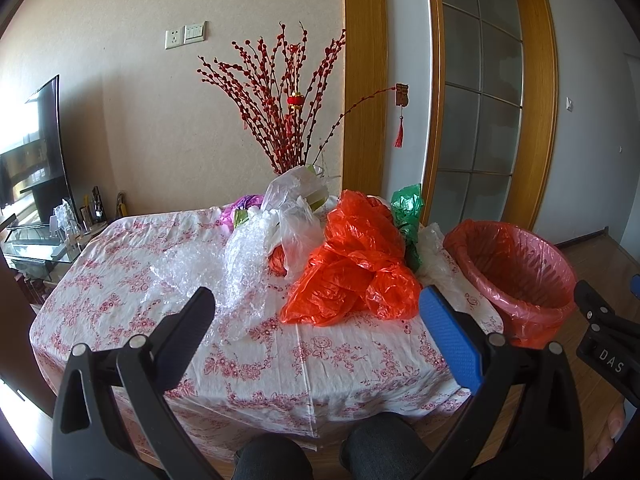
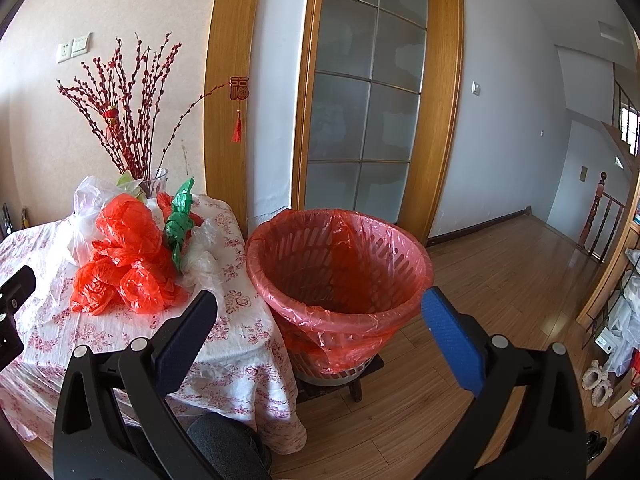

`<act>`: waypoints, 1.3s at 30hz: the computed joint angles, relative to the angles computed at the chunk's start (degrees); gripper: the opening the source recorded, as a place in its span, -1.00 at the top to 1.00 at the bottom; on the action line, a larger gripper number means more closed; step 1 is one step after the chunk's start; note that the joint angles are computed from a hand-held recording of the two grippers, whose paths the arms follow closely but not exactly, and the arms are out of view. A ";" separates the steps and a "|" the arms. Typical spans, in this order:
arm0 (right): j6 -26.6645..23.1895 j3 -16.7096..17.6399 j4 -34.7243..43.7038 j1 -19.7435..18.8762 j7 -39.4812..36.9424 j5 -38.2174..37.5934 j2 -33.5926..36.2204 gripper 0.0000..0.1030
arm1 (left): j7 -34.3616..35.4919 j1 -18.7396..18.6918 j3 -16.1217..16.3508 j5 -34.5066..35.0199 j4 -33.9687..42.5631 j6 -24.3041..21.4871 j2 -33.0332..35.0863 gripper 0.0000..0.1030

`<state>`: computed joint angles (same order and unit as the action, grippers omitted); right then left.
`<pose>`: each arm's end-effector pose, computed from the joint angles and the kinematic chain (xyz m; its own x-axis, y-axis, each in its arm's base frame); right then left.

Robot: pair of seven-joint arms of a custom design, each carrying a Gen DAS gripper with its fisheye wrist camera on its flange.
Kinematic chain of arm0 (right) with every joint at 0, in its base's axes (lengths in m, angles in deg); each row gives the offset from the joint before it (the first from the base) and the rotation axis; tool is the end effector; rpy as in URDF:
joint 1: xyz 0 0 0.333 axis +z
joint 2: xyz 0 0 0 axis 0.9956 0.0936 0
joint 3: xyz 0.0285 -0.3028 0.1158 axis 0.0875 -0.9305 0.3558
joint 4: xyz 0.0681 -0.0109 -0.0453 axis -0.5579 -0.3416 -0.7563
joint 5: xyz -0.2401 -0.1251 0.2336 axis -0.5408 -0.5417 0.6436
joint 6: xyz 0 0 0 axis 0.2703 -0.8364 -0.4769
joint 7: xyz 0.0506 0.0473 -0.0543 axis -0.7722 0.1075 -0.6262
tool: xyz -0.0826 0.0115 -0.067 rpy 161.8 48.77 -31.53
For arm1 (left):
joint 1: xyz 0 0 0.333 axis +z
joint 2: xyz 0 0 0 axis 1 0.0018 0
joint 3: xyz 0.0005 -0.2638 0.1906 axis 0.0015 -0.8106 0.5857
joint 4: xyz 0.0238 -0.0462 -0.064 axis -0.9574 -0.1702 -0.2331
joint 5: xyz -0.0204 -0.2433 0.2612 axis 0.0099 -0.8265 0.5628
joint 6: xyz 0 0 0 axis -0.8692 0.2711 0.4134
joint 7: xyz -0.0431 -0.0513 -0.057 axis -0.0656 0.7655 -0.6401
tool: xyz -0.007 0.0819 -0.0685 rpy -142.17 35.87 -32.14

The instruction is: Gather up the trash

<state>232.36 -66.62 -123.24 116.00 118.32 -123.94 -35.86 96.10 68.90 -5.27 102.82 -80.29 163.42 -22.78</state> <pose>0.6753 0.2858 0.4828 -0.2912 -0.9541 0.0705 -0.4449 0.0698 -0.8929 0.6884 -0.2110 0.4922 0.0214 -0.9998 -0.0054 -0.4535 -0.0049 -0.8913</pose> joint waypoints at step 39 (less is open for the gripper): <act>-0.17 -0.20 0.57 0.18 -0.67 0.64 0.38 -0.97 | 0.17 -0.34 0.93 -0.60 -0.37 1.04 0.55 -0.92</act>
